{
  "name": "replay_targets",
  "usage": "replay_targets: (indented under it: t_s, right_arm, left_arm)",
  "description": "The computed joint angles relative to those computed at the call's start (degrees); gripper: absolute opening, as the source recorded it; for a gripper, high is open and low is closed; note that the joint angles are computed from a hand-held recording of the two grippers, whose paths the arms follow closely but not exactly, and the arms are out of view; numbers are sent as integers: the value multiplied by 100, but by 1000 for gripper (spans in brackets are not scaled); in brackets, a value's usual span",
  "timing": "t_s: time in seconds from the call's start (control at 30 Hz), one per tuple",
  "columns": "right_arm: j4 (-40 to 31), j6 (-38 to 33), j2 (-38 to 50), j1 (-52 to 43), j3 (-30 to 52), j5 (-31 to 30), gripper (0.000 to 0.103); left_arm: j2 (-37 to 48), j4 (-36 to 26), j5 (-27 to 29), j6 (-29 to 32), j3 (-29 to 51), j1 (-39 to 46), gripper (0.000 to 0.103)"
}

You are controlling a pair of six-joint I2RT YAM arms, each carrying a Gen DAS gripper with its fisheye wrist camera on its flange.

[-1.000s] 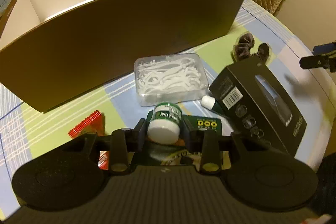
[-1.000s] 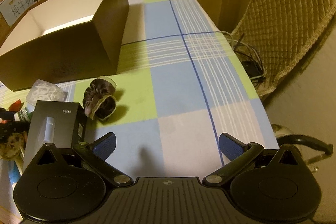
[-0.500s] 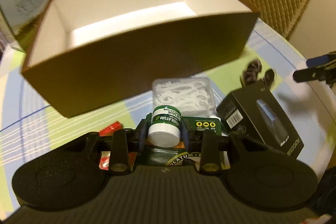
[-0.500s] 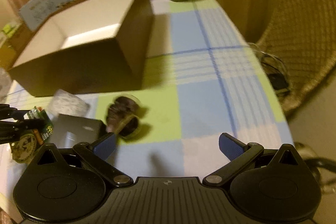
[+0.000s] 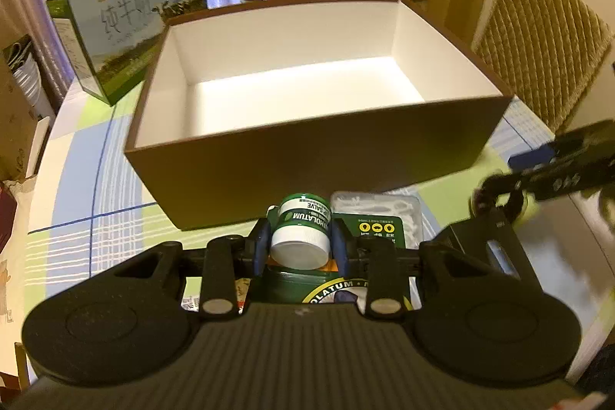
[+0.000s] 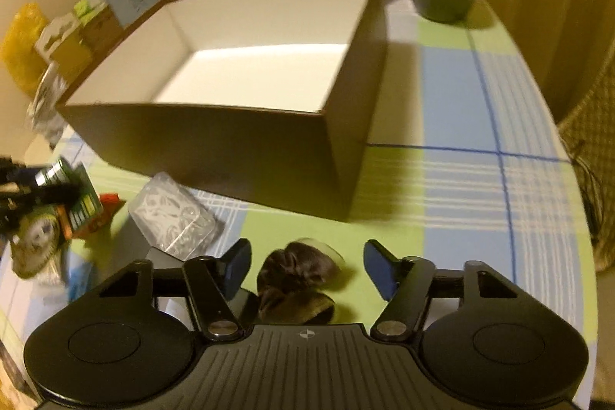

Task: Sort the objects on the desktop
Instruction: 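Grasp the brown scrunchie with the right gripper while the left gripper carries the pouch toward the box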

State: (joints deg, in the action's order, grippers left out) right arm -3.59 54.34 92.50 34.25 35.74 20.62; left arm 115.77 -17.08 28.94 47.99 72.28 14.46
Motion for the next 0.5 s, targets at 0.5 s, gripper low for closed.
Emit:
replay_targets:
  t_s: [0.5]
  right_arm:
    - [-663,130,188,328,427,288,16]
  left_arm:
    - [282,-609,363,256,814,301,29]
